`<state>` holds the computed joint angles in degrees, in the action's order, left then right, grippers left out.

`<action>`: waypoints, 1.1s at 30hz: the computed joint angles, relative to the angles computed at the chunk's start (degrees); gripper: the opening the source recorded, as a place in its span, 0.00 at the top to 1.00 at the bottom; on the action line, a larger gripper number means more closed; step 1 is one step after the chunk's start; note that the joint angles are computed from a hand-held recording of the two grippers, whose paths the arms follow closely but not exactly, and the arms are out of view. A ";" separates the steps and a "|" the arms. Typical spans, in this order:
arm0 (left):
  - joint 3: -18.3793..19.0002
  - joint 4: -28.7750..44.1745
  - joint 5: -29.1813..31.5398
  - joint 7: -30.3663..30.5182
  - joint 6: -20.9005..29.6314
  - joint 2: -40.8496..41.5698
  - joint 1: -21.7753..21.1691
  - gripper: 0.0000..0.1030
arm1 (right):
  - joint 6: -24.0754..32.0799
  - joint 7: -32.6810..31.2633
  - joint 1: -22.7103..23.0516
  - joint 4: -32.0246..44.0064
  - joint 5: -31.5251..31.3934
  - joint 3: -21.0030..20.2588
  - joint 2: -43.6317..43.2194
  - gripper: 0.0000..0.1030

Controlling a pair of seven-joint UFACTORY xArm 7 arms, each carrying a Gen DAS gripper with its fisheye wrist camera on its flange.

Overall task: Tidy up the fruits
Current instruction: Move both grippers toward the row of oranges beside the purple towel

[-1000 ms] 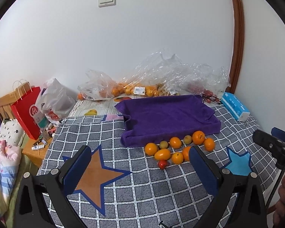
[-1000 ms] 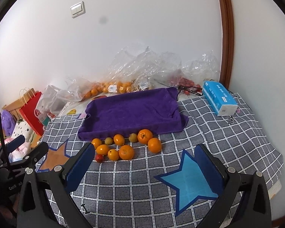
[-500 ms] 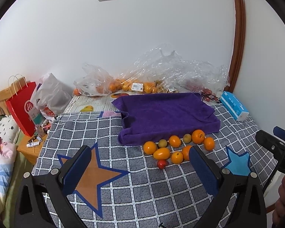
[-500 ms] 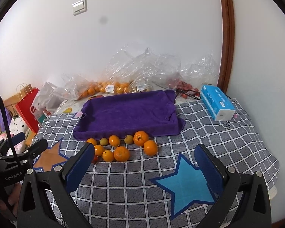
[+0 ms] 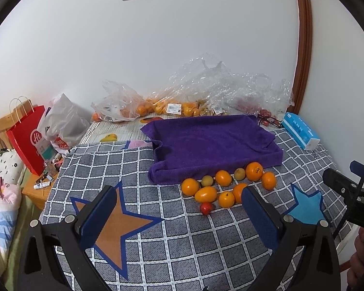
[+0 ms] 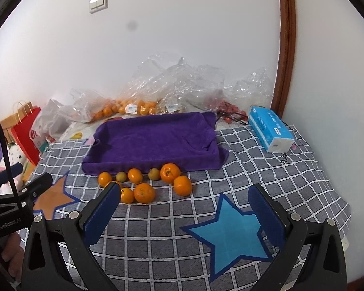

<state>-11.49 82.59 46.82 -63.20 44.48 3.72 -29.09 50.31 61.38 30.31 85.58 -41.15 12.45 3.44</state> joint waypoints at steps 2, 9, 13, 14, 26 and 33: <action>0.11 0.24 -0.15 0.23 0.05 0.31 0.07 0.00 | 1.14 2.10 0.11 -0.03 -1.04 -0.15 0.25 0.00; 0.66 0.31 -0.17 -1.17 -0.49 0.92 0.29 0.00 | -3.06 2.50 -1.25 -2.07 0.93 -0.82 0.18 0.00; 1.16 1.16 -1.34 -0.65 -0.07 2.21 0.41 0.00 | -4.73 2.02 -1.64 -2.23 1.74 -1.20 1.13 0.00; 1.32 1.44 -1.53 -0.52 0.09 2.57 0.35 0.00 | -4.74 2.29 -1.60 -2.20 1.60 -1.33 1.40 0.00; 3.60 2.88 -4.30 0.52 -0.60 6.25 0.20 0.01 | -5.60 0.02 -0.58 -1.12 3.38 -3.25 5.80 0.01; 5.00 0.97 -7.10 -0.07 -1.81 6.73 1.94 0.06 | -4.26 -3.39 0.46 2.85 4.31 -5.07 10.32 0.07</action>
